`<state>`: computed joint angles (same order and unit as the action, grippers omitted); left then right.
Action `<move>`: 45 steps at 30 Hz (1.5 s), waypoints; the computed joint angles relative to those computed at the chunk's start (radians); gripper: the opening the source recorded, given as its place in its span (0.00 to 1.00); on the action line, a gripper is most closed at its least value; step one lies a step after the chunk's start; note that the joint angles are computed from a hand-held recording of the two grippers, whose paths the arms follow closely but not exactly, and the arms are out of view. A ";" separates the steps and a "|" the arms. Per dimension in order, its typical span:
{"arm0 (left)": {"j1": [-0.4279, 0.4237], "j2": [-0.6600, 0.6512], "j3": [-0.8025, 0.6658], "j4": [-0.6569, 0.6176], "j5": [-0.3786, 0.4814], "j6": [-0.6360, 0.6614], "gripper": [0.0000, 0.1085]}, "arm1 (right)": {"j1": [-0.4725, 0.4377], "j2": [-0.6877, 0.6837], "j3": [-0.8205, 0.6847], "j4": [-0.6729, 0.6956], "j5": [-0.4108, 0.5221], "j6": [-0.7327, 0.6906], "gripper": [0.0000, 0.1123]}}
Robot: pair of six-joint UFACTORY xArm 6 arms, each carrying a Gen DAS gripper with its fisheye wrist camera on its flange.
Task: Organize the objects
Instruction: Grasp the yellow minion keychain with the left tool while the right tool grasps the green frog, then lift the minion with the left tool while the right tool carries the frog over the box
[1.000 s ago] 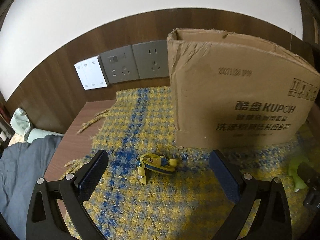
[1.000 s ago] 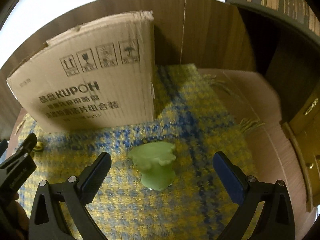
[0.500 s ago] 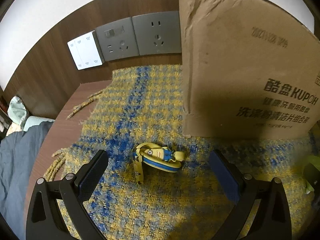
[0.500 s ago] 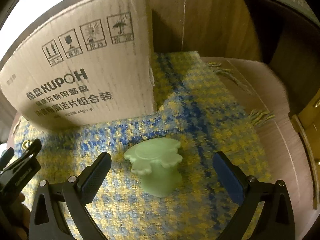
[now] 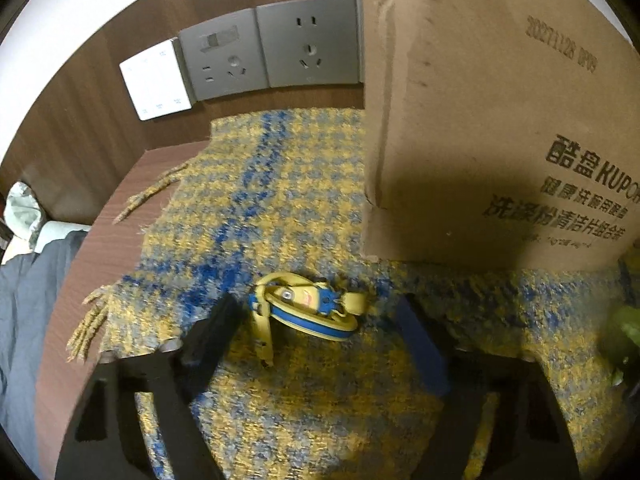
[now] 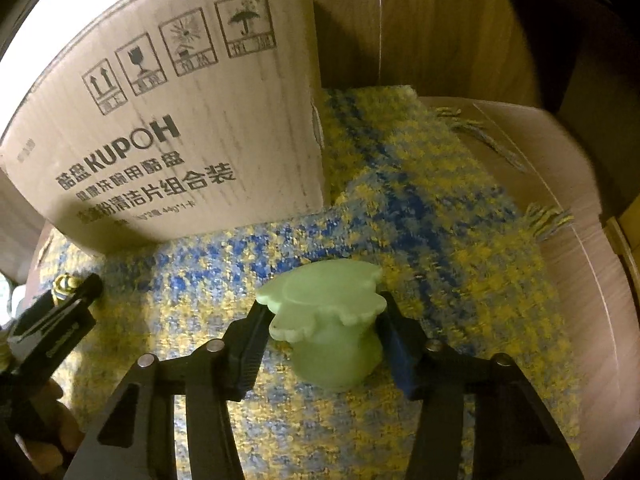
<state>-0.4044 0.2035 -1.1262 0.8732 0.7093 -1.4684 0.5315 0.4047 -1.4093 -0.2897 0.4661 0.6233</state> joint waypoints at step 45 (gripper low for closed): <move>-0.058 -0.191 0.071 0.120 0.054 -0.042 0.52 | 0.010 -0.108 0.020 -0.255 -0.067 0.155 0.46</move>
<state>-0.4623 0.0122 -1.0548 0.9934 0.7636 -1.5101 0.5418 0.2967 -1.3890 -0.5446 0.3988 0.7786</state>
